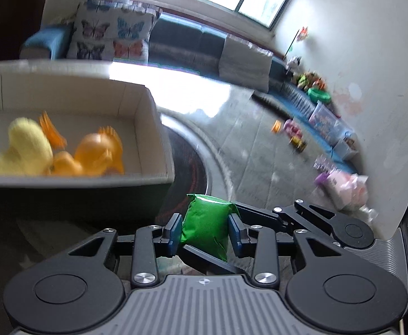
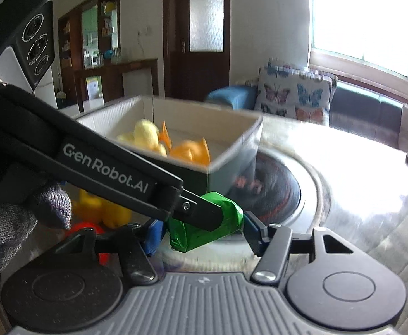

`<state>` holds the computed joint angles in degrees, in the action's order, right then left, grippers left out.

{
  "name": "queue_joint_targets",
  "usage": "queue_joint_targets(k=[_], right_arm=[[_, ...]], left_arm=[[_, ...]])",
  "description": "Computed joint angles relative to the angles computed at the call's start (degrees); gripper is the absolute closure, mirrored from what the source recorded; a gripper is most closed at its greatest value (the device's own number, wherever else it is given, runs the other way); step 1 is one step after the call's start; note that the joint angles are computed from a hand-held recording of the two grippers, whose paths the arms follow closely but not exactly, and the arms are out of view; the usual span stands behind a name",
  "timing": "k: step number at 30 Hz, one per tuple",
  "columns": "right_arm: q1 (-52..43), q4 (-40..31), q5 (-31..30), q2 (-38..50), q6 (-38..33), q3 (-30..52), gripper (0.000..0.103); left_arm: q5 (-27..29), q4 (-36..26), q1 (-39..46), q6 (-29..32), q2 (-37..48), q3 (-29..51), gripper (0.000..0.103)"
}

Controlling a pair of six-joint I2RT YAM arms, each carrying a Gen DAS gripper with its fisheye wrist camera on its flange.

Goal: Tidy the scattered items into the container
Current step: 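Grasp the green squeeze toy with the left gripper and lift it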

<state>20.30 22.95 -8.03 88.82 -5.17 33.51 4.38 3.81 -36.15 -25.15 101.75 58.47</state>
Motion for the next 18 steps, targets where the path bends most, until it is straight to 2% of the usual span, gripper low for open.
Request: queue_joint_targets(k=[4,9,18], right_arm=[[0.6,0.7,0.5,-0.3,-0.9,2.5,0.043],[1.2,0.5,-0.1,5.1,-2.1,9.6,0.043],[1.6,-2.1,-1.1,14.5,-3.7,19.4,0.043]], left_arm=[[-1.5,1.0,1.1,1.1,-1.8,0.6,0.064],[-2.5,0.9,3.6,1.8,-0.4,3.4,0.064],[0.3,1.4,8.2,0.0,4.8,7.0,0.064]])
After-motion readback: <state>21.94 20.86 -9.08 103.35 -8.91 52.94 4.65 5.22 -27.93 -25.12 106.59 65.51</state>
